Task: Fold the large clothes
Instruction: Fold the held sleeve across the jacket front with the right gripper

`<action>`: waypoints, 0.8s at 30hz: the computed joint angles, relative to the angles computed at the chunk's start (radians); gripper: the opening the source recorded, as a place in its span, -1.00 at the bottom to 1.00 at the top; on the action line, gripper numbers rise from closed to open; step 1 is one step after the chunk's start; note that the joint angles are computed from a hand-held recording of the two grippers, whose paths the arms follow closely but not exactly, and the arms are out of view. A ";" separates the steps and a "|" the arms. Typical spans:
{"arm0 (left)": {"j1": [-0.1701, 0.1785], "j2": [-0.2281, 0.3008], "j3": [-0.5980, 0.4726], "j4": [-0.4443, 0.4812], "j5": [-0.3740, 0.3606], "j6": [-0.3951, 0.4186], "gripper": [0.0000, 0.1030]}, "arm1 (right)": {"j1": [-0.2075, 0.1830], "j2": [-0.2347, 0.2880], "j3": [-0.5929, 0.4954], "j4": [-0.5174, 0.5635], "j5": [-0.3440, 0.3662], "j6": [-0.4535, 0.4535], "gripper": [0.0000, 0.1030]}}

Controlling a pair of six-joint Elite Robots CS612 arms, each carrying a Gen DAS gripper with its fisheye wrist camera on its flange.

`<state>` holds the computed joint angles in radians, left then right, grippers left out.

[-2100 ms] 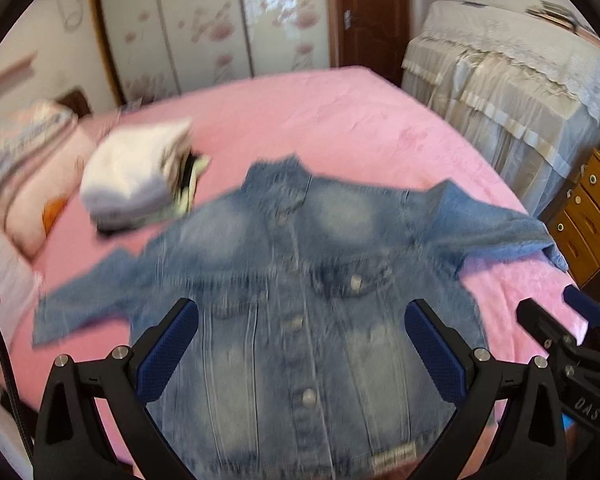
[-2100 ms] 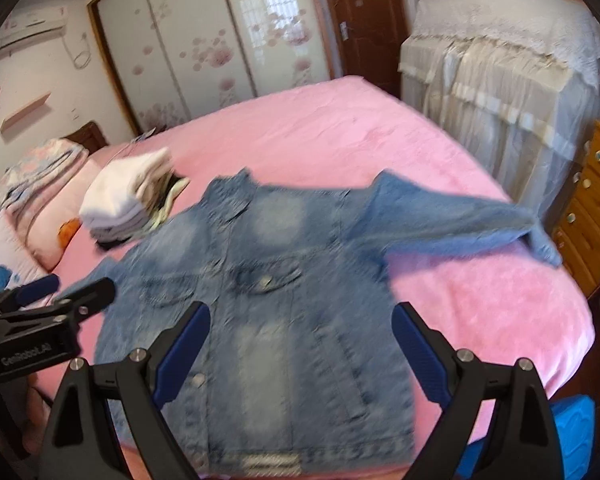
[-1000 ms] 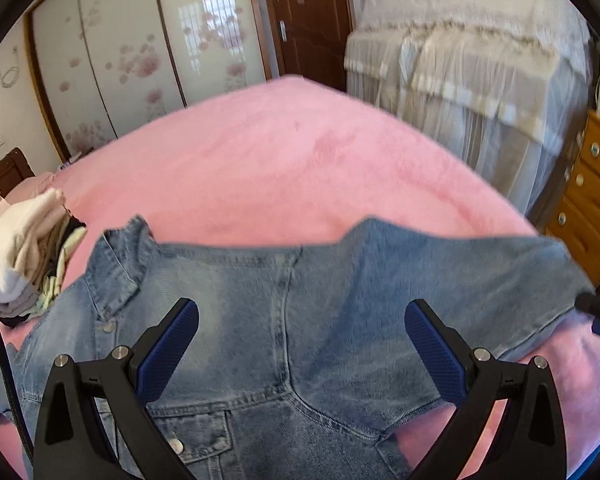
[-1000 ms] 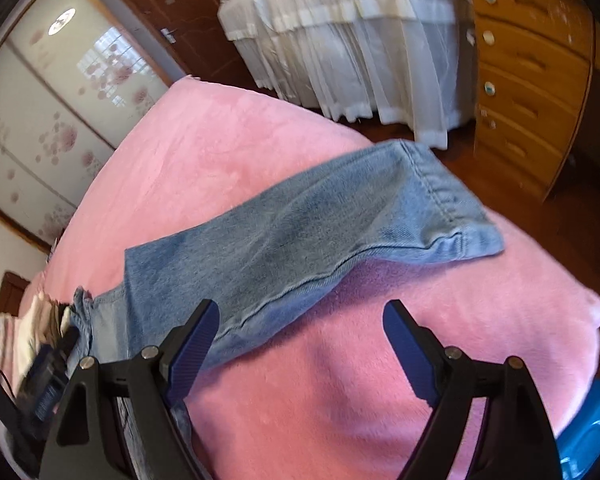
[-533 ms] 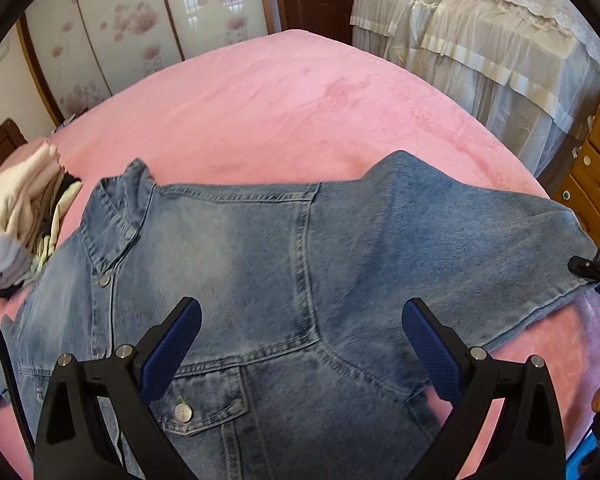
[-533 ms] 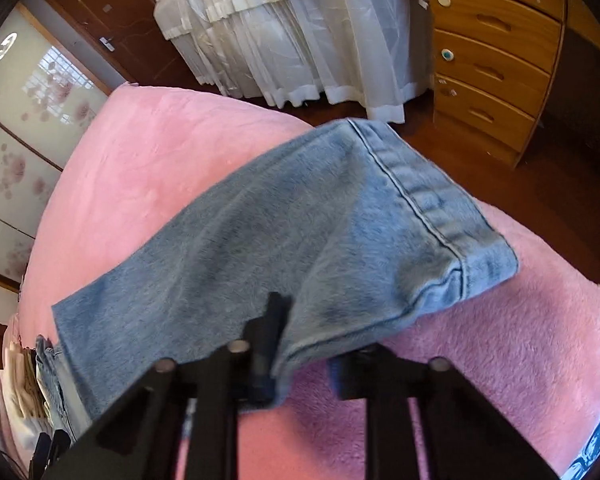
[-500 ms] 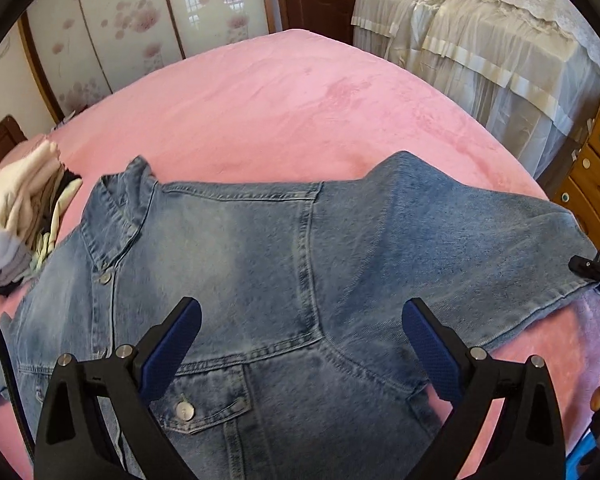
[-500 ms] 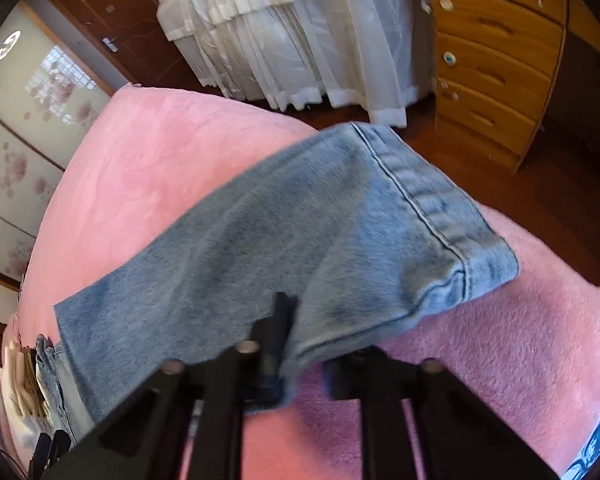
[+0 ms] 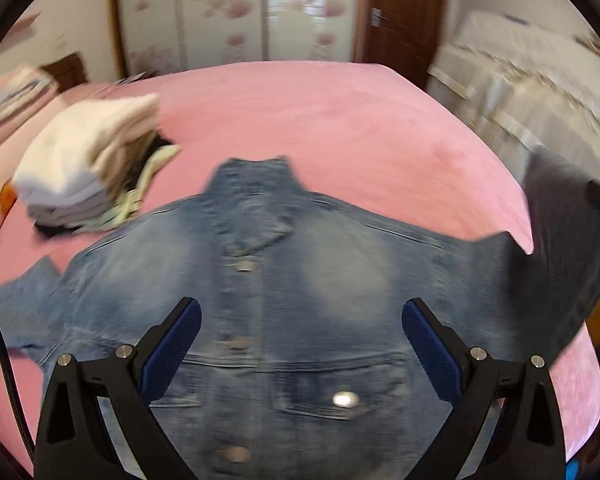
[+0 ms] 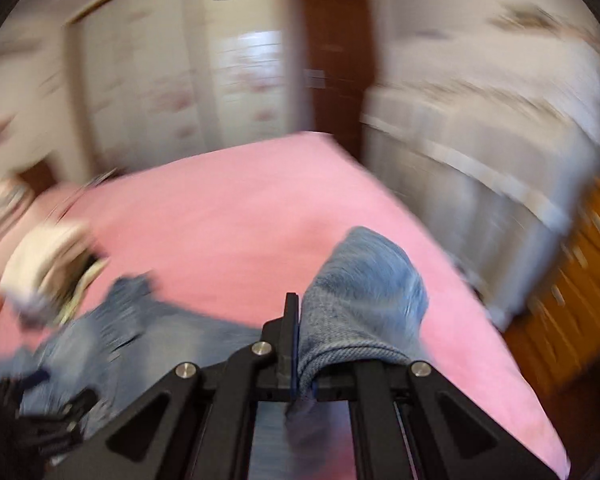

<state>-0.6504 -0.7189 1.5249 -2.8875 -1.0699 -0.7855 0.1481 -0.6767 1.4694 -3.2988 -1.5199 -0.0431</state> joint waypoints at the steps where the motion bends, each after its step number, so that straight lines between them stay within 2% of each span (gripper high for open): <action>1: 0.009 -0.005 0.015 -0.007 0.004 -0.015 0.94 | 0.022 0.014 -0.024 0.027 0.010 -0.054 -0.93; 4: 0.037 -0.015 0.056 -0.003 -0.002 -0.075 0.94 | 0.081 0.063 -0.083 0.142 0.051 -0.158 -0.90; 6: 0.054 -0.016 0.083 -0.002 -0.018 -0.110 0.94 | 0.105 0.091 -0.111 0.218 0.056 -0.200 -0.76; 8: 0.076 -0.008 0.099 -0.010 -0.075 -0.113 0.94 | 0.124 0.116 -0.125 0.263 0.036 -0.238 -0.17; 10: 0.097 0.007 0.103 -0.017 -0.156 -0.100 0.94 | 0.136 0.135 -0.122 0.281 0.001 -0.284 0.06; 13: 0.118 0.033 0.106 -0.076 -0.272 -0.082 0.94 | 0.135 0.127 -0.092 0.299 0.012 -0.292 0.05; 17: 0.127 0.058 0.104 -0.184 -0.369 -0.067 0.94 | 0.110 0.086 -0.023 0.256 0.069 -0.267 0.05; 19: 0.121 0.064 0.095 -0.222 -0.373 -0.029 0.94 | 0.097 0.055 0.026 0.216 0.081 -0.250 0.06; 24: 0.086 0.074 0.033 -0.184 -0.332 0.100 0.94 | 0.064 0.019 0.083 0.167 0.120 -0.171 0.06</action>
